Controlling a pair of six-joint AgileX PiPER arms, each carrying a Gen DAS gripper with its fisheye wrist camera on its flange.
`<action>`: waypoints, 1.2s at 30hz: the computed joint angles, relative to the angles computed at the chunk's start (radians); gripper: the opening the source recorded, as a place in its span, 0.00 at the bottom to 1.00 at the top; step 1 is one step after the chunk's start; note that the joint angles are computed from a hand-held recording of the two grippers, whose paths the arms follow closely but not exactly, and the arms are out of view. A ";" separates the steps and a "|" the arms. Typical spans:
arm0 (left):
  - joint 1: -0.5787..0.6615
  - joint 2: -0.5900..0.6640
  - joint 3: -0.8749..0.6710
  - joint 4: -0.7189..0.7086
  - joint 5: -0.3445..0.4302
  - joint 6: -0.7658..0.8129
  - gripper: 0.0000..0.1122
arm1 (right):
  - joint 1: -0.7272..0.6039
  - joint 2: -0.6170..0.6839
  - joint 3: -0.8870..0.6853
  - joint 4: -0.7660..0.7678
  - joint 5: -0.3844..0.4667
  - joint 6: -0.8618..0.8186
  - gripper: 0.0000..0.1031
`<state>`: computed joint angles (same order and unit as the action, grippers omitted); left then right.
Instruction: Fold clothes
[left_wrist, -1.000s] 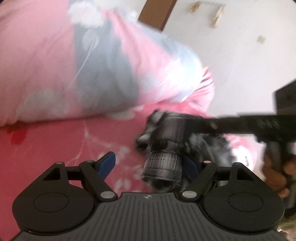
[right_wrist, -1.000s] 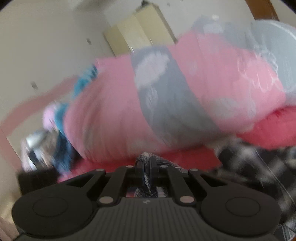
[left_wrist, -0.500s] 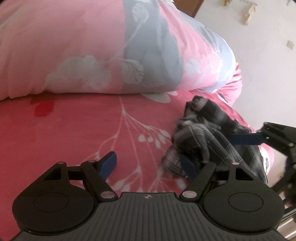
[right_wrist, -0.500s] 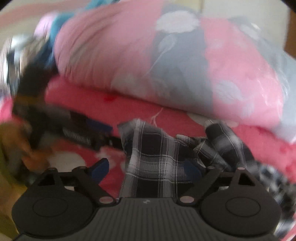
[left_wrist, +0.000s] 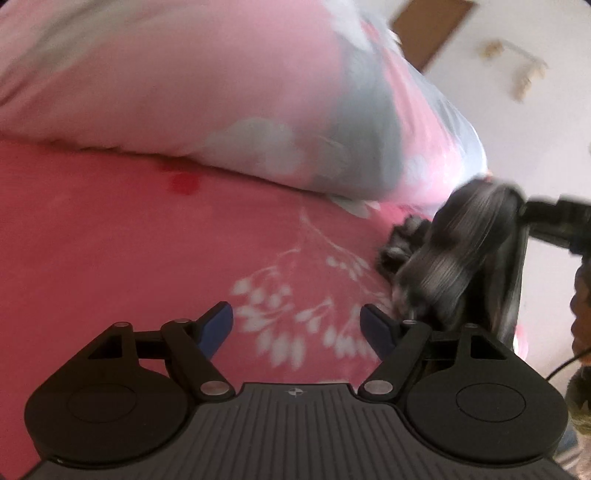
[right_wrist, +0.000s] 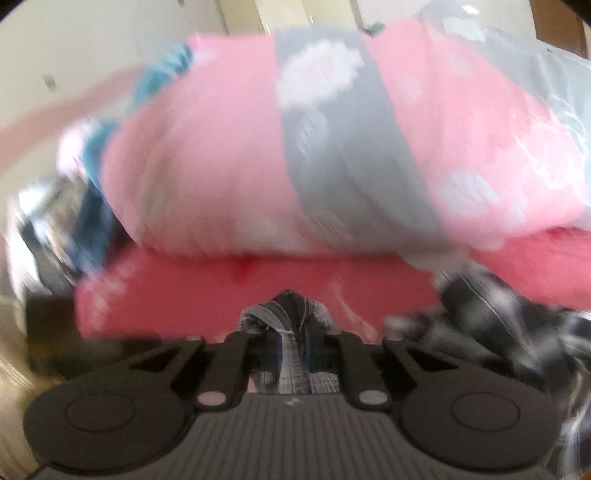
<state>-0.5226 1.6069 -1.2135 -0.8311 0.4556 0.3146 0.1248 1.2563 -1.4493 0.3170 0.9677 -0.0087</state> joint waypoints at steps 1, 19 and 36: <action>0.022 -0.028 0.028 -0.016 0.000 0.000 0.67 | 0.018 0.027 -0.050 0.012 0.004 0.005 0.11; 0.727 -0.445 0.378 -0.245 0.446 0.214 0.69 | 0.502 0.473 -0.450 -0.032 0.082 0.033 0.10; 0.655 -0.556 0.519 -0.218 0.399 0.329 0.70 | 0.756 0.310 -0.192 -0.230 0.174 0.121 0.77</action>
<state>0.1328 1.0509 -0.6943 -1.0491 0.8547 0.6432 0.8812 1.5663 -1.6415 0.0875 1.1420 0.1122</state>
